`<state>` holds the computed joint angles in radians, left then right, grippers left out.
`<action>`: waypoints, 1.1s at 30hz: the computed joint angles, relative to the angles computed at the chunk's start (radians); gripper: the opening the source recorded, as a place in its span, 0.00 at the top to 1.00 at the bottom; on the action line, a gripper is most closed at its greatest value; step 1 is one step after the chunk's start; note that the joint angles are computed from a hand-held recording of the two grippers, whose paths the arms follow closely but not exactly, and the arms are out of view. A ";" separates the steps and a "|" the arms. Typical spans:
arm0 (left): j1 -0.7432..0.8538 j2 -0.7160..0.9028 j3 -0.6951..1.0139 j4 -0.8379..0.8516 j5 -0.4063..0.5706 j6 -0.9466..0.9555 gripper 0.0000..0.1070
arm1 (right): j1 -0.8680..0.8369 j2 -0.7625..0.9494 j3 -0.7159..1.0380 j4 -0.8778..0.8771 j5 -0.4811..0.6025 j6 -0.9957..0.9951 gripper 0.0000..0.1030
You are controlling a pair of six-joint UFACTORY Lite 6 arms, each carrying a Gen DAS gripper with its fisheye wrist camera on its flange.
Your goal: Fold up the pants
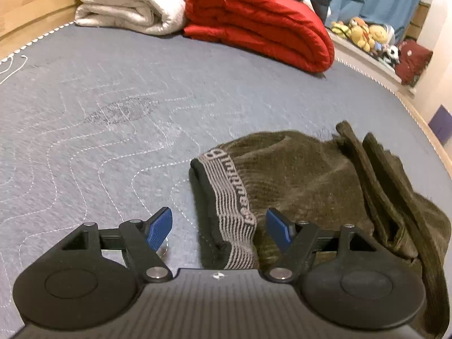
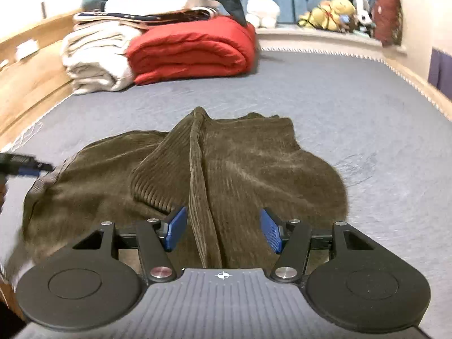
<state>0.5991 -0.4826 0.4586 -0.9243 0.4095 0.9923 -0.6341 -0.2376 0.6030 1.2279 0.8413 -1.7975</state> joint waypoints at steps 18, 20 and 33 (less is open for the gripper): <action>-0.490 -0.257 -0.093 0.502 -0.080 -0.712 0.91 | 0.537 0.253 0.113 0.361 -0.480 -0.189 0.89; -0.529 -0.228 -0.093 0.507 -0.096 -0.734 0.91 | 0.476 0.193 0.092 0.290 -0.439 -0.151 0.89; -0.752 -0.185 -0.087 0.481 -0.104 -0.766 0.90 | -0.422 0.345 0.312 -0.348 -0.093 -0.108 0.90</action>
<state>-0.1532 -0.6673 0.3712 -0.4437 0.3059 0.2264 -1.0565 0.1070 0.9155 0.8796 0.7485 -1.9057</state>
